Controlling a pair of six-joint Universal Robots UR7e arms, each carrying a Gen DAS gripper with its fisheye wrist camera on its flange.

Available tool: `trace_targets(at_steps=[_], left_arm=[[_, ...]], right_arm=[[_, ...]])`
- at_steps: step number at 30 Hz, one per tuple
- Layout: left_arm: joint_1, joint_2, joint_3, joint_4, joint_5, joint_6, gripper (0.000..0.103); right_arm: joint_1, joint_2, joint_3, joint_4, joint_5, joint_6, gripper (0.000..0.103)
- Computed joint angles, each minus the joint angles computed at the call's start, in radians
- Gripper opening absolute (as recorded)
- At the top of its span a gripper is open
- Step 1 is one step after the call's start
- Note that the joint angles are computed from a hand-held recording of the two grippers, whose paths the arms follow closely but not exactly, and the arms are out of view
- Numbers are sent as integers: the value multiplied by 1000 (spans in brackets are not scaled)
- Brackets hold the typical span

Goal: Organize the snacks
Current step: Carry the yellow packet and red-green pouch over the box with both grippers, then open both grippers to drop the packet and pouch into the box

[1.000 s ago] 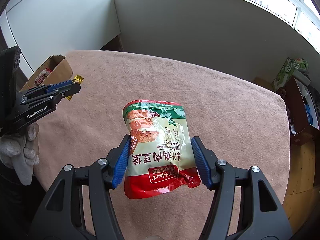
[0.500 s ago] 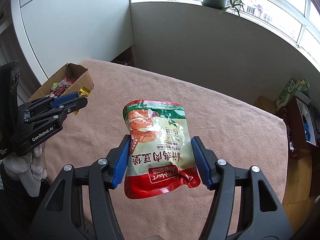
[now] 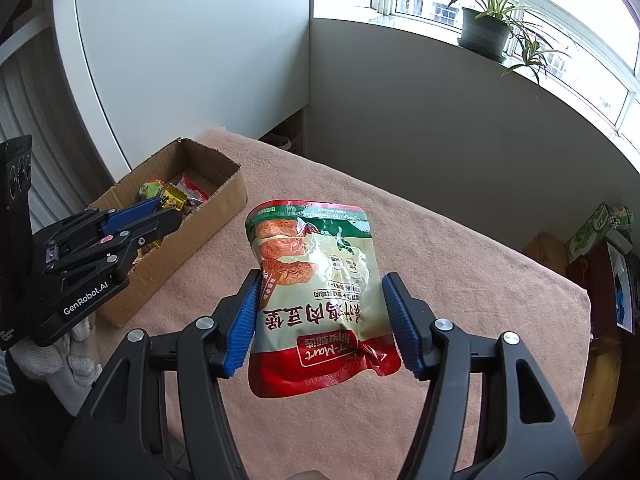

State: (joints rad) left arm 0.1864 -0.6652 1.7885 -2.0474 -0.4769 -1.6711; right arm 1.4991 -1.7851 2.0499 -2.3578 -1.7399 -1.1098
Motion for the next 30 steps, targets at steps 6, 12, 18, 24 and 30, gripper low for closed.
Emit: trace_targets(at_steps=[6,12,18,24,30], left_arm=[[-24,-77,66,164,-6,-194,23],[-40,-125,98,330,-41,-357,23],[-49,-166,140,389,-70,-449,23],[-56,-180,163,407,-97,-479,23],[-63,-190,167,469,-116,-544,29]], right_arm=[[74,45,50,-44,-4,45,63],[135,121,74,-62,1,113,63],[181,180,100,-103,-4,156,64],[193,219,109,-130,-5,189,70],[193,228,103,-116,13,221,76]])
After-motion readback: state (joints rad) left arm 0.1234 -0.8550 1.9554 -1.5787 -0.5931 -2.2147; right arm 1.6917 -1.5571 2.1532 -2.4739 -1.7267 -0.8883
